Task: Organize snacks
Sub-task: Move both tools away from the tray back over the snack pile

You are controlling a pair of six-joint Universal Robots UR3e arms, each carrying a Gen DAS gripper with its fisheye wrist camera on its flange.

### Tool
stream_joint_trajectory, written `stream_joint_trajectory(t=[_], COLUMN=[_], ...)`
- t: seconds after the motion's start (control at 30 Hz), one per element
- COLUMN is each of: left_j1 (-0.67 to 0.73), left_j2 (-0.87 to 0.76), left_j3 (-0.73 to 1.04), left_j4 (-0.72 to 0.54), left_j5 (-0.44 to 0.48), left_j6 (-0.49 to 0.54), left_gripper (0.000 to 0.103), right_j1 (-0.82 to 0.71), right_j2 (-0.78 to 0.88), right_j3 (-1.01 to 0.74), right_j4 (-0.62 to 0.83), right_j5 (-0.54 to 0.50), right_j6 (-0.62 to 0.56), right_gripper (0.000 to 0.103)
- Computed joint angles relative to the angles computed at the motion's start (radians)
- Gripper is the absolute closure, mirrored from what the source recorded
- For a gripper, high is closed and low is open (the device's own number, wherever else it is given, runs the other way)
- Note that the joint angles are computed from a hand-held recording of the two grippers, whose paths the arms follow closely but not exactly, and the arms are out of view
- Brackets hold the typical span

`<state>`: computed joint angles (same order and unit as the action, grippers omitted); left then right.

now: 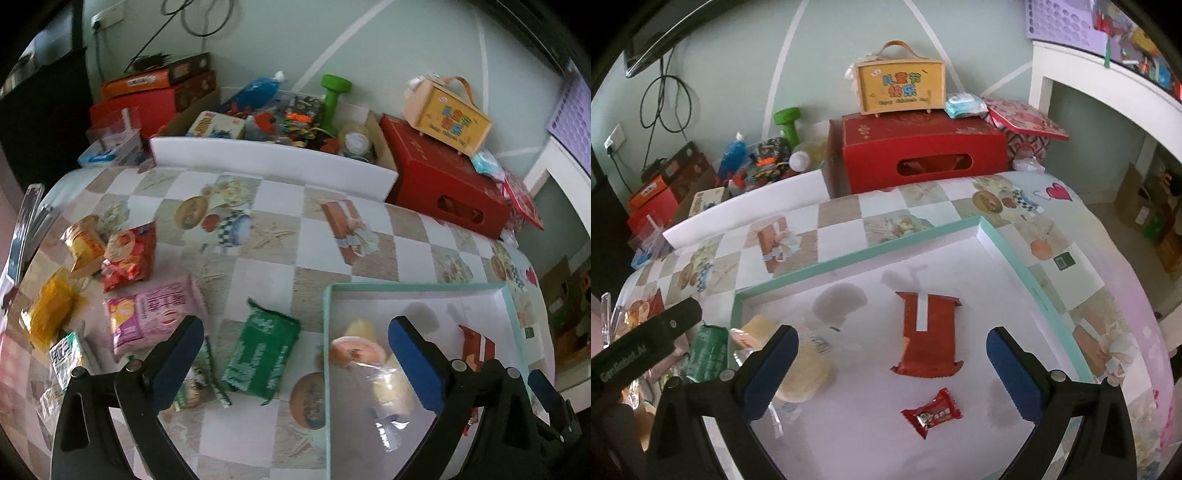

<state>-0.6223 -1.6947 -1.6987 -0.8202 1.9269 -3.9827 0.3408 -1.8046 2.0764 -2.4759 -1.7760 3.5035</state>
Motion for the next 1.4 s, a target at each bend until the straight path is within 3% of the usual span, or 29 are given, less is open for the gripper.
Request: stream_joint_trajectory(t=[0.23, 0.43, 0.67, 1.17, 1.4], left_j1=[0.062, 0.084, 0.163, 0.352, 0.564], left_j2=[0.155, 0.274, 0.475, 0.888, 1.161], left_j3=[-0.187, -0.263, -0.384, -0.544, -0.606], left_j4=[0.032, -0.039, -0.135, -0.309, -0.489], left_j5=[-0.038, 0.018, 0.006, -0.057, -0.148], left_j6=[-0.044, -0.043, 0.012, 0.072, 0.198], left_gripper=[0.003, 0.003, 0.003, 0.003, 0.003], right_j1=[0.093, 0.17, 0.234, 0.372, 0.413], right_j2=[0.055, 0.09, 0.148, 0.268, 0.332], right_j3=[-0.062, -0.112, -0.187, -0.316, -0.357], right_j4=[0.029, 0.047, 0.078, 0.09, 0.072], right_j5=[-0.062, -0.1, -0.023, -0.032, 0.005], right_j6=[0.027, 0.044, 0.085, 0.106, 0.118], right_gripper=[0.0, 0.0, 0.0, 0.0, 0.0])
